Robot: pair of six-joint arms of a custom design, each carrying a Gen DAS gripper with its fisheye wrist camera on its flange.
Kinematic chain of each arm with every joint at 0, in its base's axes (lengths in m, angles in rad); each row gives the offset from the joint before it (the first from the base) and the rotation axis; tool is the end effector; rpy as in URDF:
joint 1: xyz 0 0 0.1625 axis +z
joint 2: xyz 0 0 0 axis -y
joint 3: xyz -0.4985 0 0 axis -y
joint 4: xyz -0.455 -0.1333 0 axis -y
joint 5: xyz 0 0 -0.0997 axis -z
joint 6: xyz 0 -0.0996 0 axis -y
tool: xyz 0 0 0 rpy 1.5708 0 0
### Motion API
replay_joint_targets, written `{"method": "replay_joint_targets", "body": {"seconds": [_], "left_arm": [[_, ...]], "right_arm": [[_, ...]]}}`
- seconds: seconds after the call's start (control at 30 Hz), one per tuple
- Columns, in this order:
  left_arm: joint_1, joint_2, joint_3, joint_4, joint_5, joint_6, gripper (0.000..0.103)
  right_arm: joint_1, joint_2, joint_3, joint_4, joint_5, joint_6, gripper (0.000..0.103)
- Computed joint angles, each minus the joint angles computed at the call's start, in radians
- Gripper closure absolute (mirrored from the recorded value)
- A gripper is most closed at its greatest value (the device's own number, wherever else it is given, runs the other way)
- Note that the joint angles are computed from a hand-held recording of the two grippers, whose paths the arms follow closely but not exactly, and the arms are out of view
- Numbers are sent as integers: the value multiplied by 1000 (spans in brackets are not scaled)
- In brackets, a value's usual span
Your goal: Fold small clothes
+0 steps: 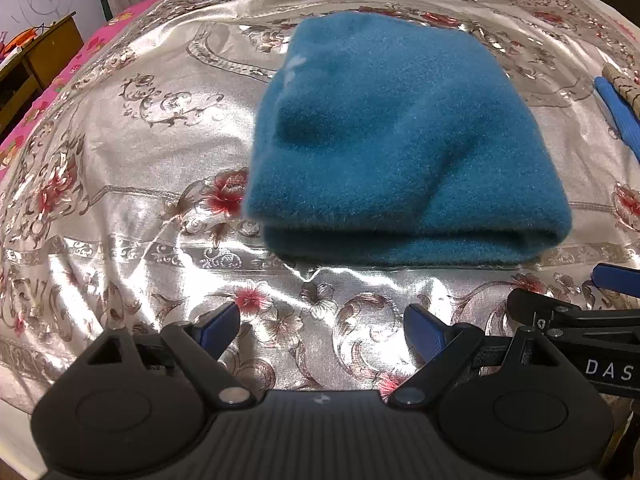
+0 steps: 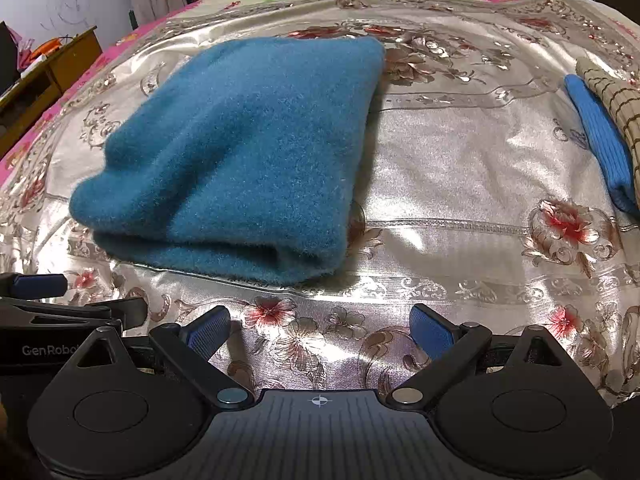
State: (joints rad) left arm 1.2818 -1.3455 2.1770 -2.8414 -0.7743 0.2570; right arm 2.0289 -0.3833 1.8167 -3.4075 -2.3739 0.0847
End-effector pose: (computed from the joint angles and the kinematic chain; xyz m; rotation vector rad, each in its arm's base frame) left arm 0.0428 -0.5738 0.2915 0.4126 2.2754 -0.5292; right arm 0.3399 -0.5499 -0.1263 0.2378 -2.3678 0.7368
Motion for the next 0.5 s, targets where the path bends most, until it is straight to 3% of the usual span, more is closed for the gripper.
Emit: {"method": "replay_joint_targets", "body": {"seconds": [0.5], "left_arm": [[1, 4, -4, 8, 2, -11, 10]], "right_arm": [[-4, -2, 1, 5, 10, 6, 6]]}}
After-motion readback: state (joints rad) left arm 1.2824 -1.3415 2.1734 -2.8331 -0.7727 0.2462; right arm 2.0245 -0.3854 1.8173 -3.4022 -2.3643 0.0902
